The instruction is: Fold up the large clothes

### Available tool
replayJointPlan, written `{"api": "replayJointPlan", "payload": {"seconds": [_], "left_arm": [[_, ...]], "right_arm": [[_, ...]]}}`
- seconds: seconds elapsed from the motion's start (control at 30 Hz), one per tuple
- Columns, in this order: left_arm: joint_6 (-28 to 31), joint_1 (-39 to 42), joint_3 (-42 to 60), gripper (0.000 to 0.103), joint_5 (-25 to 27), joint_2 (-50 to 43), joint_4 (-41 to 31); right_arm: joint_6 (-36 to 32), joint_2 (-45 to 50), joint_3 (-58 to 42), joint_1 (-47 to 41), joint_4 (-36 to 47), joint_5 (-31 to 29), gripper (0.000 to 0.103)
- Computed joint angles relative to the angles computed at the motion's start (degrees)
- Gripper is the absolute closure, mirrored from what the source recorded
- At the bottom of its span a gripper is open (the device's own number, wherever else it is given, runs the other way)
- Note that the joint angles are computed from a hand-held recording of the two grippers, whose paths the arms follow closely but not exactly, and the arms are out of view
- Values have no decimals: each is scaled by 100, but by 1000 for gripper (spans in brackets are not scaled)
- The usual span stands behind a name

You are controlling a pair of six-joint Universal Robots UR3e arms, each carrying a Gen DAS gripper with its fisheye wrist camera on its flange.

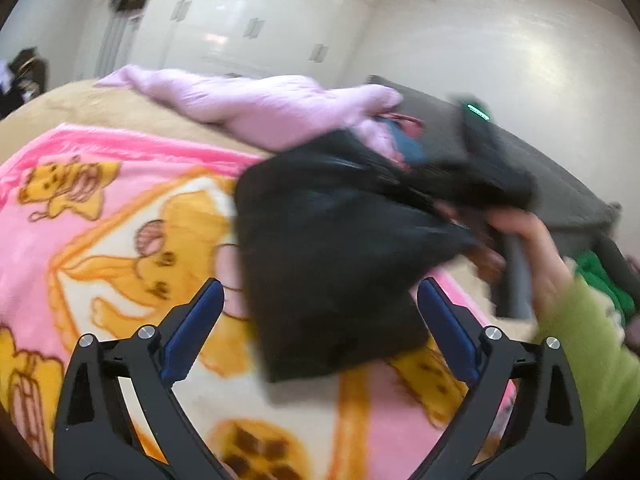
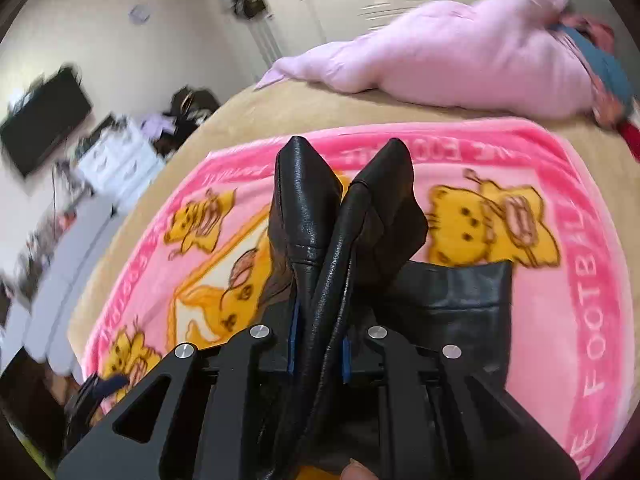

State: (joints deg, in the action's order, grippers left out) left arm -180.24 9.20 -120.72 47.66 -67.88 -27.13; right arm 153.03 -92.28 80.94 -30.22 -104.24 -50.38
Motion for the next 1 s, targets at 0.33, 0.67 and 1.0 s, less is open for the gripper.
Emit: {"api": "replayJointPlan", "payload": {"seconds": [0.33,0.67,1.0], "left_arm": [[-403,-1442,3006,11,1068,-3457,-690],[-198,-2107,3116,10,1684,-4003,-463],[57,-2433,3357,10,2087,-3992,-594]], "right_arm": [[-1319,142,1483,-1778,-213,868,81],[-370,-1147,2970,-2939,-861,584,11],[1218,45,2170,-555,-2395,-1301,52]]}}
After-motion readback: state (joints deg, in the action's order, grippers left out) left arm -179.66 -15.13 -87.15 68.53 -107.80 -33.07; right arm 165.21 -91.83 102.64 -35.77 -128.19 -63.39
